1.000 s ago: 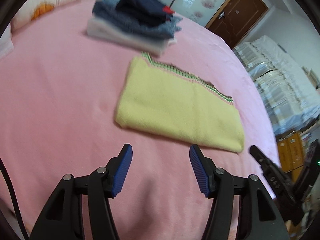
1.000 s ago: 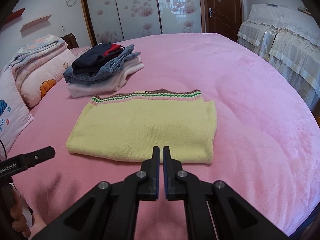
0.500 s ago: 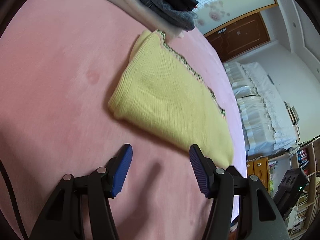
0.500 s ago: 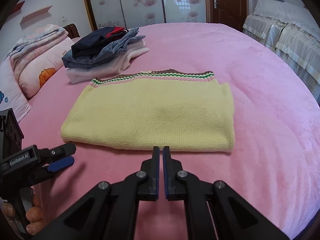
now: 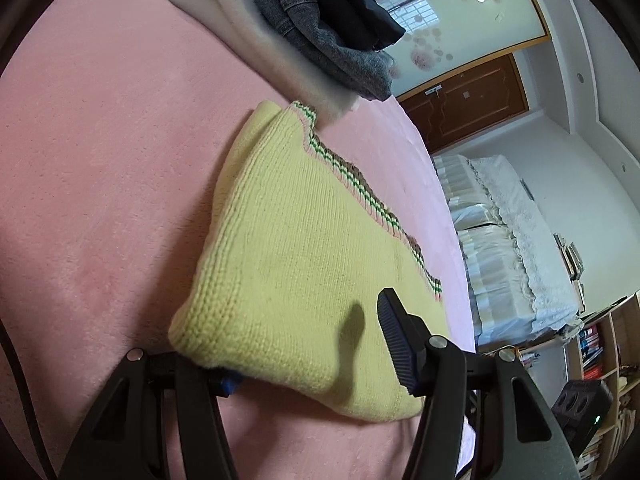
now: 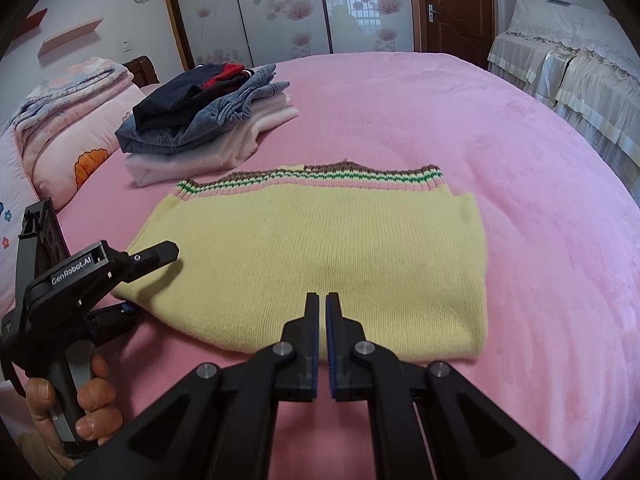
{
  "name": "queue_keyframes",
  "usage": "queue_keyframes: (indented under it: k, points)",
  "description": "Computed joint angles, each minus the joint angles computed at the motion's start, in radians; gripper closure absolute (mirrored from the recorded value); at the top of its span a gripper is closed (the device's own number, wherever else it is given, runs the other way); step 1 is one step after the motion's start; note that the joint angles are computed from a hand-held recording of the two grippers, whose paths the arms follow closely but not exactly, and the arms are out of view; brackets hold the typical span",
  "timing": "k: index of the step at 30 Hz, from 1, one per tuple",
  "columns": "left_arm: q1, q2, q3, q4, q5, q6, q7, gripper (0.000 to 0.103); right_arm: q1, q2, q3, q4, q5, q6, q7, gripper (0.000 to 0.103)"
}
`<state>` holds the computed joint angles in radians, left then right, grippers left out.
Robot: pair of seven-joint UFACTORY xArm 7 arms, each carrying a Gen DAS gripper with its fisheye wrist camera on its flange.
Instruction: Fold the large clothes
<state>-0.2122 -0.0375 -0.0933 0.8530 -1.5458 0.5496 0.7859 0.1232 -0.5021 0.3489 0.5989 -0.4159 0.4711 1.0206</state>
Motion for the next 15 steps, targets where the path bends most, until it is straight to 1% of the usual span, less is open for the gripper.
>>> queue_keyframes:
  k: [2, 3, 4, 6, 8, 10, 11, 12, 13, 14, 15]
  points:
    - [0.0, -0.022, 0.0, -0.016, 0.002, -0.016, -0.006, 0.052, -0.022, 0.03, 0.007, 0.023, -0.025, -0.02, 0.005, 0.1]
    - [-0.004, -0.034, -0.003, -0.022, 0.01, -0.037, -0.022, 0.057, -0.032, 0.047, 0.013, 0.037, -0.041, -0.027, 0.011, 0.1]
    - [0.003, -0.048, 0.007, -0.034, 0.025, -0.03, -0.031, 0.06, -0.042, 0.068, 0.02, 0.055, -0.06, -0.032, 0.015, 0.1]
    - [-0.002, -0.065, 0.006, -0.04, 0.039, -0.056, -0.062, 0.062, -0.059, 0.112, 0.032, 0.09, -0.105, -0.042, 0.033, 0.1]
    - [-0.011, -0.071, 0.0, -0.038, 0.084, -0.088, -0.102, 0.07, -0.059, 0.168, 0.031, 0.127, -0.145, -0.05, 0.037, 0.1]
    - [-0.028, -0.059, -0.019, -0.024, 0.193, -0.156, -0.174, 0.085, -0.043, 0.215, 0.018, 0.15, -0.173, -0.053, 0.043, 0.1]
    - [-0.038, -0.051, -0.024, -0.016, 0.239, -0.18, -0.203, 0.087, -0.022, 0.242, -0.004, 0.152, -0.162, -0.071, 0.024, 0.1]
    - [-0.048, -0.053, -0.029, -0.017, 0.271, -0.202, -0.224, 0.09, -0.005, 0.27, -0.02, 0.156, -0.154, -0.066, 0.013, 0.101]
    - [-0.059, -0.056, -0.038, -0.019, 0.329, -0.24, -0.265, 0.09, 0.008, 0.29, -0.034, 0.157, -0.151, -0.06, 0.011, 0.101]
    - [-0.072, -0.063, -0.05, -0.025, 0.401, -0.285, -0.309, 0.091, 0.016, 0.3, -0.047, 0.144, -0.16, -0.083, 0.026, 0.101]
    - [-0.086, -0.069, -0.056, -0.028, 0.452, -0.32, -0.337, 0.091, 0.018, 0.298, -0.054, 0.135, -0.182, -0.102, 0.049, 0.101]
